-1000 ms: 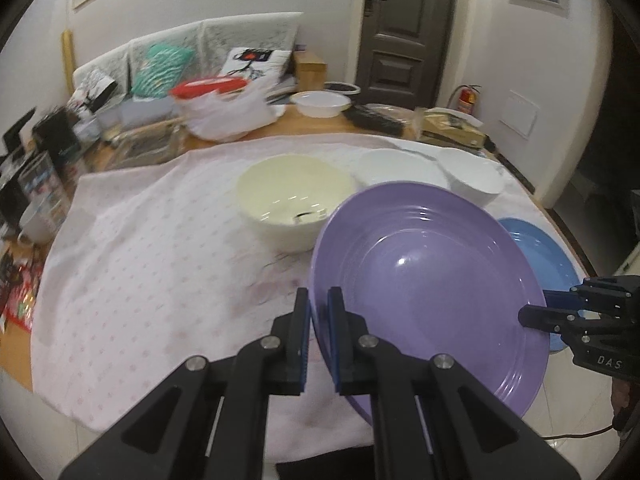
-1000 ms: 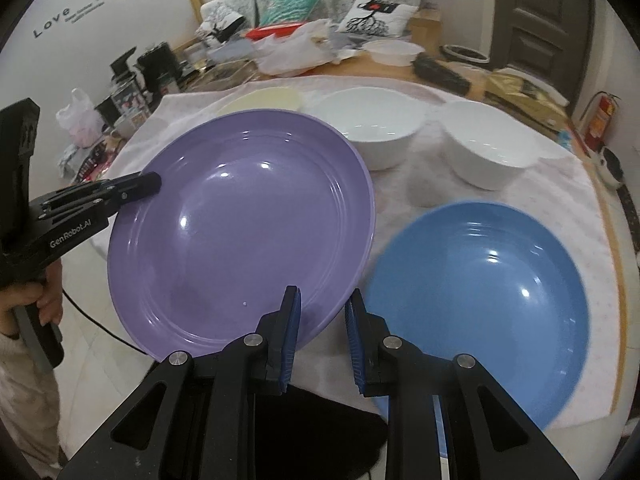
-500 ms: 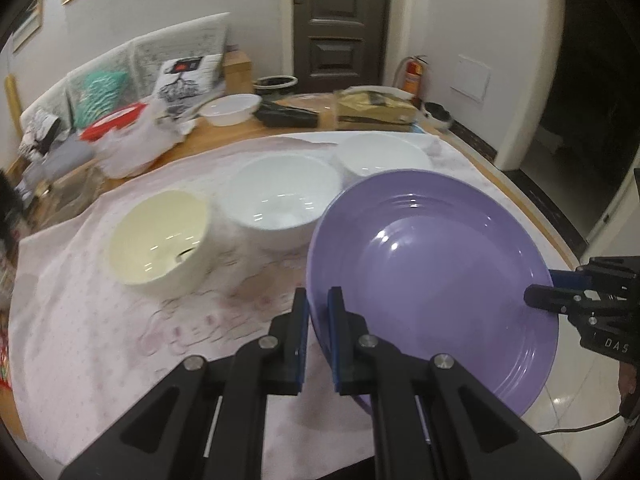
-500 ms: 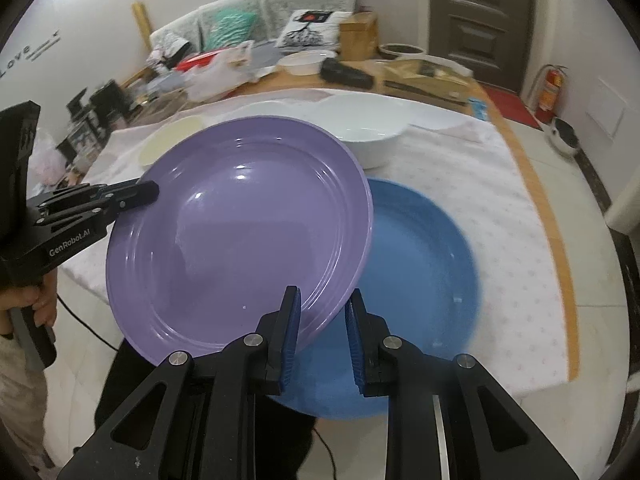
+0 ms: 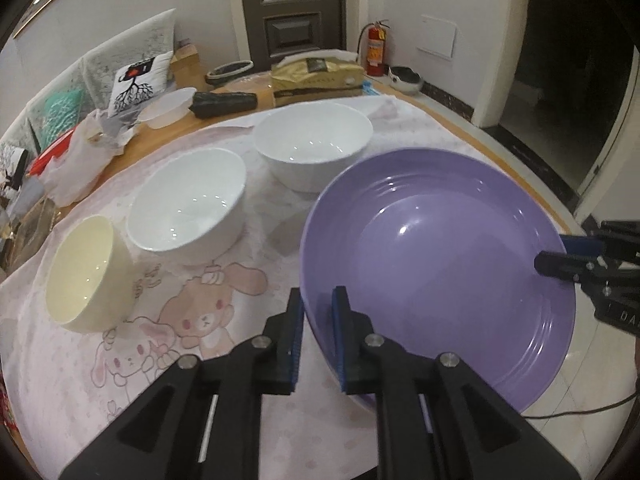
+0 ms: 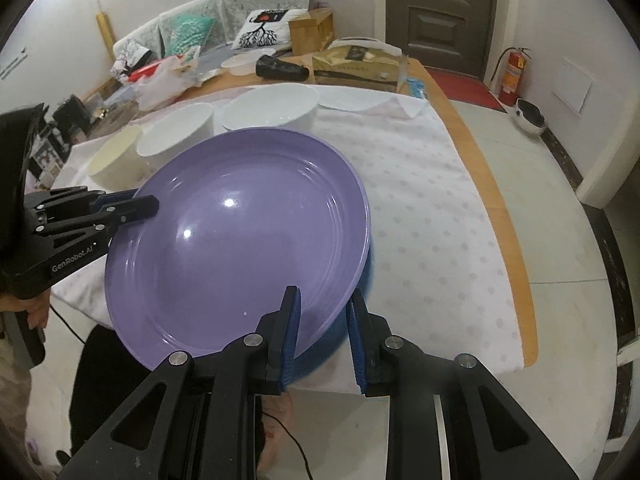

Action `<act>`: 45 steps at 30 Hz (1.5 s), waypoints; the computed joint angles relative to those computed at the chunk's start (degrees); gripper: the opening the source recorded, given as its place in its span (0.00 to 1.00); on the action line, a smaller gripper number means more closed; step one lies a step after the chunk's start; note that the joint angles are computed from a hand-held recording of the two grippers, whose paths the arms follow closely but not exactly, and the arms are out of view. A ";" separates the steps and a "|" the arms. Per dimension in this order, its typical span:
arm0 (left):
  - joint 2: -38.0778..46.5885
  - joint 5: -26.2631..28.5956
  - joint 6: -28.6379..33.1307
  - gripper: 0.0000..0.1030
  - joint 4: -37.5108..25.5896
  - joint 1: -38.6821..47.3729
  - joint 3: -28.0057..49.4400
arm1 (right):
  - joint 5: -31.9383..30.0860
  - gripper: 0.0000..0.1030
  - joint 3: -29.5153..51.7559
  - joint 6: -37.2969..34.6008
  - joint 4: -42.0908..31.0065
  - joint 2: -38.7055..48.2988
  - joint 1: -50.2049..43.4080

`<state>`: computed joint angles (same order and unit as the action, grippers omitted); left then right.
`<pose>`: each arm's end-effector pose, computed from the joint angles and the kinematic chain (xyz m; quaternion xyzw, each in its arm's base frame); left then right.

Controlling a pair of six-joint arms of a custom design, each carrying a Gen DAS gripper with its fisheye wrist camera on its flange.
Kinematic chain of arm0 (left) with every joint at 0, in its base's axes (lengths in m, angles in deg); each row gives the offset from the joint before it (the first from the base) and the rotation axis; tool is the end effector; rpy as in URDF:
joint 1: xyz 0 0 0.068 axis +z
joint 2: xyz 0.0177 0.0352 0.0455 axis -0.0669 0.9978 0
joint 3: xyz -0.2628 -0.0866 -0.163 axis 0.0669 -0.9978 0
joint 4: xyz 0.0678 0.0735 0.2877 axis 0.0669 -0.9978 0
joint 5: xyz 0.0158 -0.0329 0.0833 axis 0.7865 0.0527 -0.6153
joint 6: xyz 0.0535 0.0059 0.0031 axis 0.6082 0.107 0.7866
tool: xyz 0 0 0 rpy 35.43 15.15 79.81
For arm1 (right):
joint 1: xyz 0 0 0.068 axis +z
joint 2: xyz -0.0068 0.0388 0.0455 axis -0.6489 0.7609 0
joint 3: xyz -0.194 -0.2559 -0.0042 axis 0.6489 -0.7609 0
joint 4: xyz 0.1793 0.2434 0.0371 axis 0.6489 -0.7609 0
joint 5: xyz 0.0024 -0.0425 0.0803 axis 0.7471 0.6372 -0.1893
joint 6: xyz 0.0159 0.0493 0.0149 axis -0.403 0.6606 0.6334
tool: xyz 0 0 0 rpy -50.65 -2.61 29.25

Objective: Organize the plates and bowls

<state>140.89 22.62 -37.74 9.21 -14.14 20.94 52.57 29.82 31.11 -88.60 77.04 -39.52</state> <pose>0.3858 -0.0818 0.1105 0.3844 0.8699 -0.1045 0.2909 0.2328 0.0022 0.1358 0.1123 0.9513 0.0135 0.2868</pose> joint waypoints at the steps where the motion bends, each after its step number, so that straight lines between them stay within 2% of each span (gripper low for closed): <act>1: 0.13 -0.46 0.54 0.11 0.24 -0.29 -0.15 | -0.31 0.18 -0.11 -0.21 0.17 0.20 -0.33; 9: 1.52 -2.09 2.02 0.12 0.38 -0.48 0.32 | -1.21 0.19 0.42 -1.76 -0.11 2.45 -0.63; 24: 2.12 -5.41 4.03 0.13 3.73 -1.51 -1.43 | 2.70 0.21 2.62 -2.52 -3.21 5.79 1.89; 30: 2.37 -5.08 4.22 0.15 3.51 -1.35 -1.13 | 2.86 0.27 3.01 -2.45 -4.04 5.67 2.10; 33: 2.45 -4.51 4.27 0.20 3.15 -0.61 -0.83 | 4.27 0.40 3.33 -2.43 -4.54 4.84 2.40; 35: 2.38 -2.92 4.27 0.23 1.94 0.54 -0.14 | 6.18 0.48 3.72 -2.63 -5.13 4.27 2.89; 42: 1.33 2.42 4.93 0.25 -2.51 3.95 2.45 | 5.98 0.49 6.09 -2.58 -5.91 3.20 3.40; 45: 1.70 6.48 4.93 0.26 -8.15 6.41 7.02 | 3.82 0.59 7.65 -2.76 -3.82 3.29 4.48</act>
<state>142.59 29.10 -32.81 1.06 -7.73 27.96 56.38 37.47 28.35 -92.43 80.33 -35.04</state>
